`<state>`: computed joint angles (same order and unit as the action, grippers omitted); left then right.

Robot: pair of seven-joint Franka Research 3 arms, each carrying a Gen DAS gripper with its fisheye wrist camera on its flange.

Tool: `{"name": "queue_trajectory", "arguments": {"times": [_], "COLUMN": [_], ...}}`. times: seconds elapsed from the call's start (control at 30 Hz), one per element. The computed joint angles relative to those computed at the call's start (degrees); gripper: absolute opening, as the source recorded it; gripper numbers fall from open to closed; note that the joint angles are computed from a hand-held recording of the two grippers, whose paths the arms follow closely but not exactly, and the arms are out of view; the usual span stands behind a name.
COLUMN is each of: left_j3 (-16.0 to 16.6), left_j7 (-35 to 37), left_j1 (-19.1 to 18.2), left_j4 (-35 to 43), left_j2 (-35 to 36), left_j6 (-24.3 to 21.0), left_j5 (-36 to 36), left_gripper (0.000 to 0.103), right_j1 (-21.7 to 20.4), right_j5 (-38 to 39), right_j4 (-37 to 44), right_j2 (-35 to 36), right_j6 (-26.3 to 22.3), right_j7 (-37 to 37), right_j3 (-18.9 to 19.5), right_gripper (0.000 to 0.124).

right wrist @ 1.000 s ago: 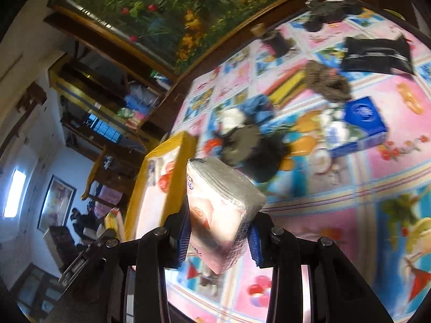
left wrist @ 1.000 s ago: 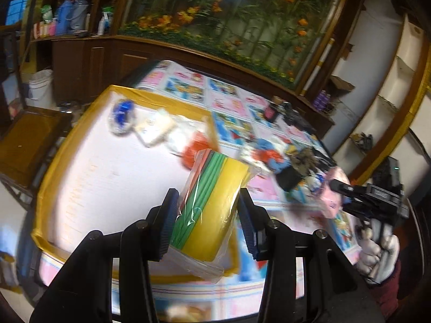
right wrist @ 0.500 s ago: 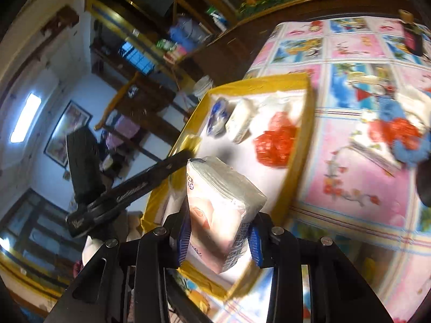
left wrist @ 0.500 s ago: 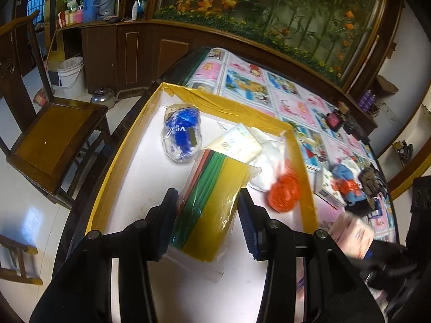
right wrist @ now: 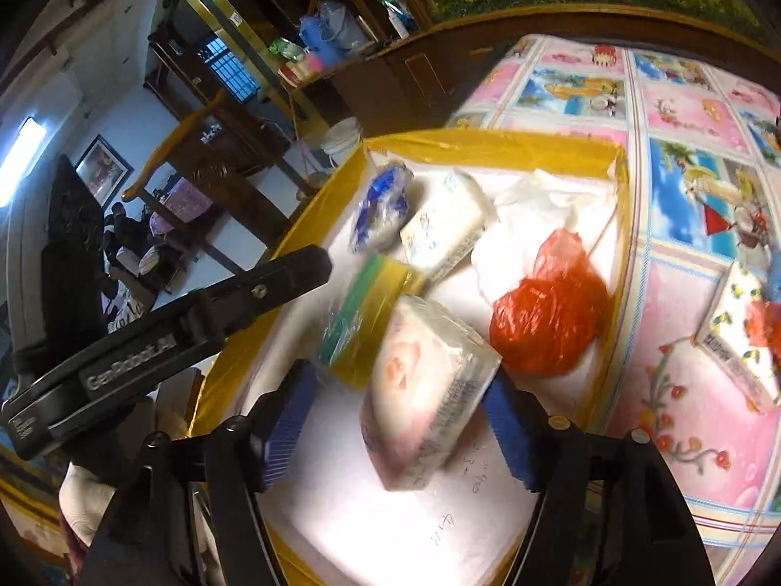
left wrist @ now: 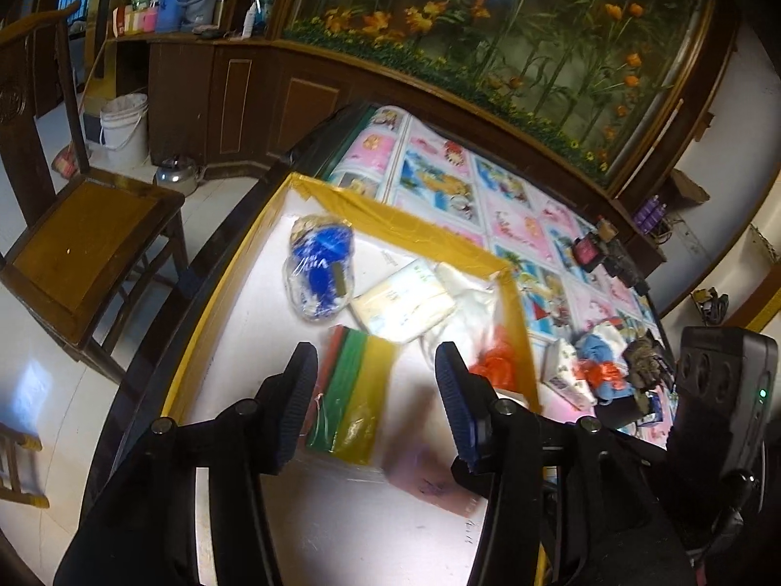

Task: Organize soft objects
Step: 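Carry sponge and pink tissue pack into the yellow tray and open both tools, then move both tools back over the remaining table items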

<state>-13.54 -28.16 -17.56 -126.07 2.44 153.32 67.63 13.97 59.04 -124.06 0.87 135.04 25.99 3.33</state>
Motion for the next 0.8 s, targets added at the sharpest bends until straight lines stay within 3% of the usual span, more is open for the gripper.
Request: {"name": "queue_trajectory", "arguments": {"times": [0.33, 0.8], "left_j3": [-3.76, -5.48], "left_j7": [-6.22, -6.99], "left_j1": [-2.86, -9.05], "left_j4": [-0.02, 6.04], "left_j2": [-4.01, 1.16], "left_j6": [-4.21, -5.99], "left_j5": [6.19, 6.69], "left_gripper": [0.055, 0.055], "right_j1": [-3.11, -11.38], "right_j5": [6.57, 5.64], "right_j4": [-9.01, -13.81], "right_j2": [-11.1, -17.56], "right_j6": [-4.46, -8.51], "right_j7": [-10.47, -14.44], "right_j3": [-5.47, -12.73], "right_gripper": [0.071, 0.074]}}
